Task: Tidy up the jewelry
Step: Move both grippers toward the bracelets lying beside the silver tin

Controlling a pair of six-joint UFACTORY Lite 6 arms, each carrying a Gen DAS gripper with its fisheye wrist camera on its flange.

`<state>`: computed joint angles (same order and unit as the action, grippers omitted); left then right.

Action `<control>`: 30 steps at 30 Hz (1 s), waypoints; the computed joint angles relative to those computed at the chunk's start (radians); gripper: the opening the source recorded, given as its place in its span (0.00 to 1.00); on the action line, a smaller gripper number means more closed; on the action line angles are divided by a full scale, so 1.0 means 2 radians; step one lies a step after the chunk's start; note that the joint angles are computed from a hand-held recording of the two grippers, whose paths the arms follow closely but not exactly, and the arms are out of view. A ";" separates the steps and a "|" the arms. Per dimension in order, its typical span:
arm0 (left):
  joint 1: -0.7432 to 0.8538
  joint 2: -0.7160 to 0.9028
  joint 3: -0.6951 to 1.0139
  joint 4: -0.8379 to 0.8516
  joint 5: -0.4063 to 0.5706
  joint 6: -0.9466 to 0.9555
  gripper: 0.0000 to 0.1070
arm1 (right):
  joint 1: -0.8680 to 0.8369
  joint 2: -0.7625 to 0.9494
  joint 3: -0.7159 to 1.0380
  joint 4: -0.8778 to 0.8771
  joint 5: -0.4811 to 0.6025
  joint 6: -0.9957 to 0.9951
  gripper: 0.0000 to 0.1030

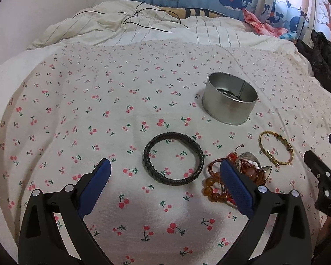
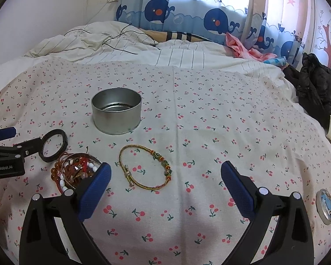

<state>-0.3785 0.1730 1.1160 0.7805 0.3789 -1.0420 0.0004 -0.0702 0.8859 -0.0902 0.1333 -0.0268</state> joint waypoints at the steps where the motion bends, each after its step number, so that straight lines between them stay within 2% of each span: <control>1: 0.000 0.000 0.000 0.004 0.001 -0.005 0.89 | 0.002 0.000 0.000 -0.013 0.000 0.014 0.93; 3: 0.004 -0.003 0.000 0.001 0.000 -0.001 0.89 | 0.005 0.000 0.000 -0.040 0.000 0.041 0.93; 10: 0.014 0.001 0.006 -0.010 0.001 0.009 0.89 | 0.007 -0.002 -0.003 -0.040 -0.001 0.043 0.93; 18: 0.004 0.010 0.011 0.029 0.018 -0.012 0.89 | 0.005 0.000 -0.002 -0.001 -0.004 0.002 0.93; 21: 0.009 0.012 0.012 0.006 0.015 0.013 0.89 | 0.006 0.004 0.002 0.026 -0.004 -0.021 0.93; 24: 0.014 0.011 0.010 -0.004 0.012 0.026 0.89 | 0.008 0.005 0.004 0.016 -0.004 -0.011 0.93; 27: 0.022 -0.005 -0.002 0.009 0.005 0.011 0.89 | -0.002 0.010 0.010 0.112 0.000 -0.101 0.93; 30: 0.047 -0.012 -0.007 -0.084 -0.015 0.095 0.89 | -0.017 0.018 0.018 0.204 0.010 -0.187 0.93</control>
